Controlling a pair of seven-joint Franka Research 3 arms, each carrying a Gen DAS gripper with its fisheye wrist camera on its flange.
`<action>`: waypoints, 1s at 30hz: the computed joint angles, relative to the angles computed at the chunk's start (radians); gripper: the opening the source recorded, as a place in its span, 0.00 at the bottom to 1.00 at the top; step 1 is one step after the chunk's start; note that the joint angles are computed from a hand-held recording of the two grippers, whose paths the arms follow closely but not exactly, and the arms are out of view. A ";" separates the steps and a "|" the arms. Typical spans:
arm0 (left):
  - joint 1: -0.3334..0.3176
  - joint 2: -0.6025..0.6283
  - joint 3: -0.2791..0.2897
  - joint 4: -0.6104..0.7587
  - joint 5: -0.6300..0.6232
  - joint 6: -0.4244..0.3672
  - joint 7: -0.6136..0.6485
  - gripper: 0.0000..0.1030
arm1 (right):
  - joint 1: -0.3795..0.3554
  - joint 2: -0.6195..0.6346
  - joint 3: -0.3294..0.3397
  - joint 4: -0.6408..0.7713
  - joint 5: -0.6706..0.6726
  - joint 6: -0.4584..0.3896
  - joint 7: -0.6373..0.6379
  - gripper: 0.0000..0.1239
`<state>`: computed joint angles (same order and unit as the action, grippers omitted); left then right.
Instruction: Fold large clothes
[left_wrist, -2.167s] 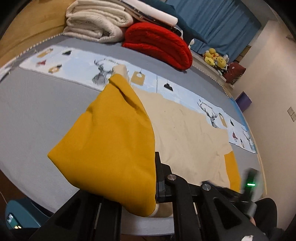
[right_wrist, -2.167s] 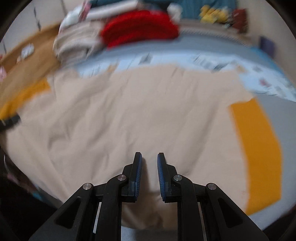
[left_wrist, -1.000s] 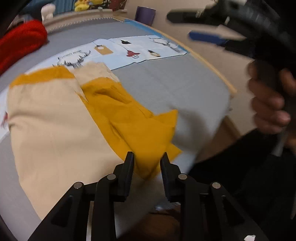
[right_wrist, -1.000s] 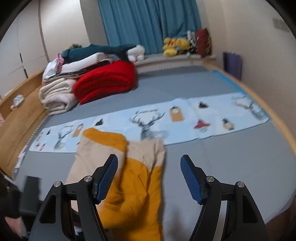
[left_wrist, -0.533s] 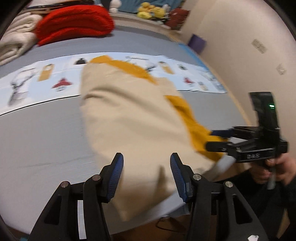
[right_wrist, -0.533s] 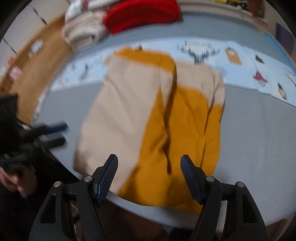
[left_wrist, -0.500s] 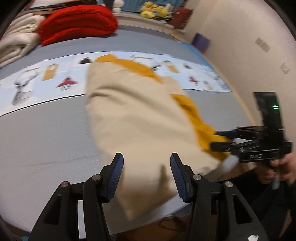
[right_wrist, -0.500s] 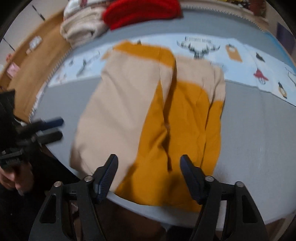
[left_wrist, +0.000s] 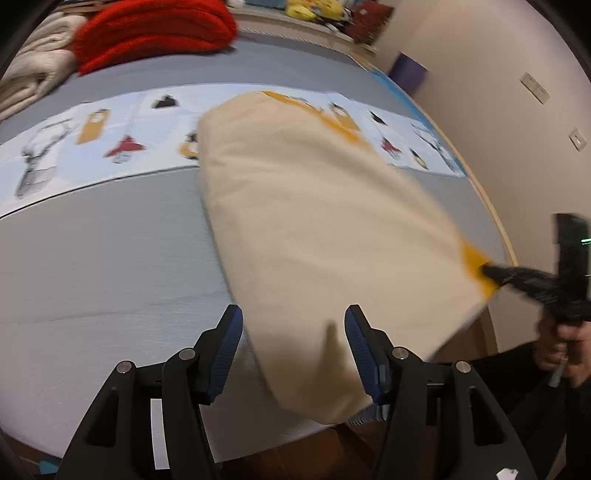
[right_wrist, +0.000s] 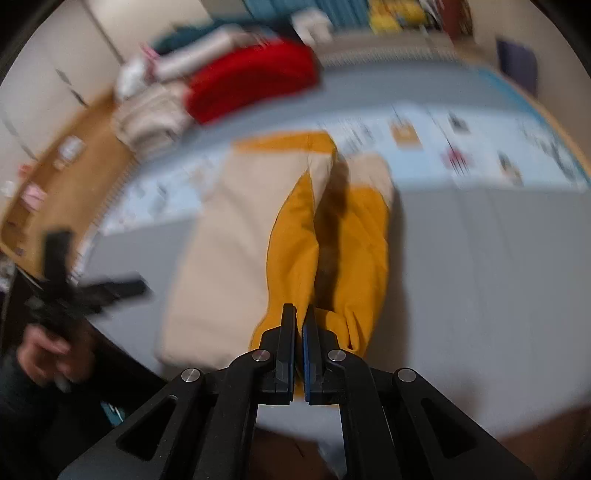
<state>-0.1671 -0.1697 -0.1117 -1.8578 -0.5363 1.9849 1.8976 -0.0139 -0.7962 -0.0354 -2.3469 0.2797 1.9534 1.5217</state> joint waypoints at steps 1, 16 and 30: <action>-0.007 0.017 -0.003 0.015 0.001 -0.033 0.012 0.57 | -0.004 0.009 0.004 -0.009 -0.025 -0.035 -0.006 0.02; -0.042 0.073 -0.080 0.002 0.315 -0.097 0.013 0.64 | 0.022 0.138 0.019 0.028 -0.111 -0.199 -0.108 0.04; -0.055 0.071 -0.078 0.003 0.315 -0.097 -0.019 0.66 | 0.001 0.367 -0.079 0.182 0.225 0.216 0.079 0.50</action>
<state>-0.2222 -0.0987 -0.1901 -1.8545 -0.2214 1.8874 1.8782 -0.0129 -0.4288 -0.1139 -2.1651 0.5052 2.1695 1.6004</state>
